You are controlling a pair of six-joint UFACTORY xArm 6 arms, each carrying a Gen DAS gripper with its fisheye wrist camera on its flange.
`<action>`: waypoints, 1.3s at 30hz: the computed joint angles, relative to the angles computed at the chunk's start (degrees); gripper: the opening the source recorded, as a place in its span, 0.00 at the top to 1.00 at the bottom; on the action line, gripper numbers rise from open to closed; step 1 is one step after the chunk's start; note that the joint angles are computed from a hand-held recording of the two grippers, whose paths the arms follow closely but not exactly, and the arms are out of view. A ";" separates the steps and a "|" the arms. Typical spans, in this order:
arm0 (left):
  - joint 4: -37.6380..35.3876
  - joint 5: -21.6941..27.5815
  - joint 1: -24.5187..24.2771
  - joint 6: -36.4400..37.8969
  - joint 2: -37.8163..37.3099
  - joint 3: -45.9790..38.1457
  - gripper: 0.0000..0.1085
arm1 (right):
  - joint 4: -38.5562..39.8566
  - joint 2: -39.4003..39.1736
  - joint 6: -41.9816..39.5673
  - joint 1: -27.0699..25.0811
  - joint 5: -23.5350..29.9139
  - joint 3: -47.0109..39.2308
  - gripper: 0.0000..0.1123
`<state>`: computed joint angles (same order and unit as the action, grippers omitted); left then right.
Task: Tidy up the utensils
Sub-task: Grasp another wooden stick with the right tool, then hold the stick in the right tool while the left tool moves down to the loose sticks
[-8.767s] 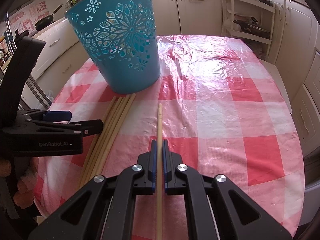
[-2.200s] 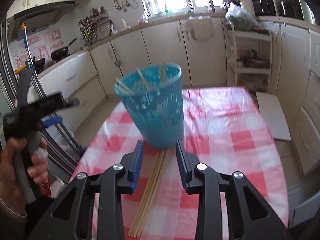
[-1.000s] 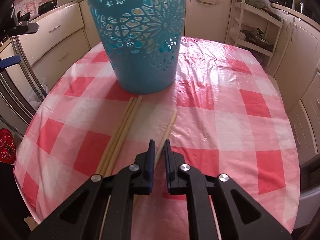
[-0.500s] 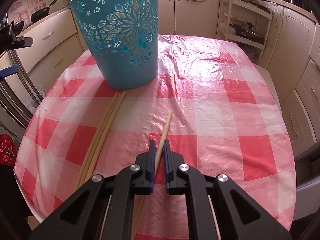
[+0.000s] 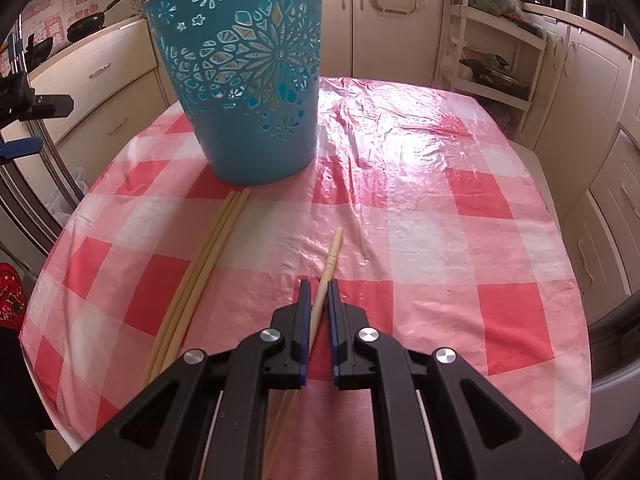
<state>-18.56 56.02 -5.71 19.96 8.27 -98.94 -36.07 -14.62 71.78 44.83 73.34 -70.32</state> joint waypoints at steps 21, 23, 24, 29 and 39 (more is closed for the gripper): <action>5.20 2.17 -6.46 10.02 -5.50 9.74 0.16 | -0.60 -0.76 0.83 0.03 -1.09 1.14 0.92; 5.05 2.47 -6.36 9.93 -5.25 9.43 0.16 | -0.55 -0.78 0.83 0.03 -1.07 1.18 0.92; 5.06 2.61 -6.37 9.95 -5.24 9.41 0.16 | -0.55 -0.78 0.83 0.03 -1.07 1.18 0.92; 4.79 3.56 -6.61 11.57 -5.32 9.92 0.16 | -0.12 -0.70 0.70 -0.18 -1.10 0.90 0.92; 4.23 6.25 -7.92 11.47 -5.58 11.68 0.16 | 0.90 -2.27 1.37 -1.27 -3.73 2.69 0.92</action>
<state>-14.34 62.28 -13.63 31.43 2.69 -87.26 -35.17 -16.89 73.15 43.56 69.60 -67.63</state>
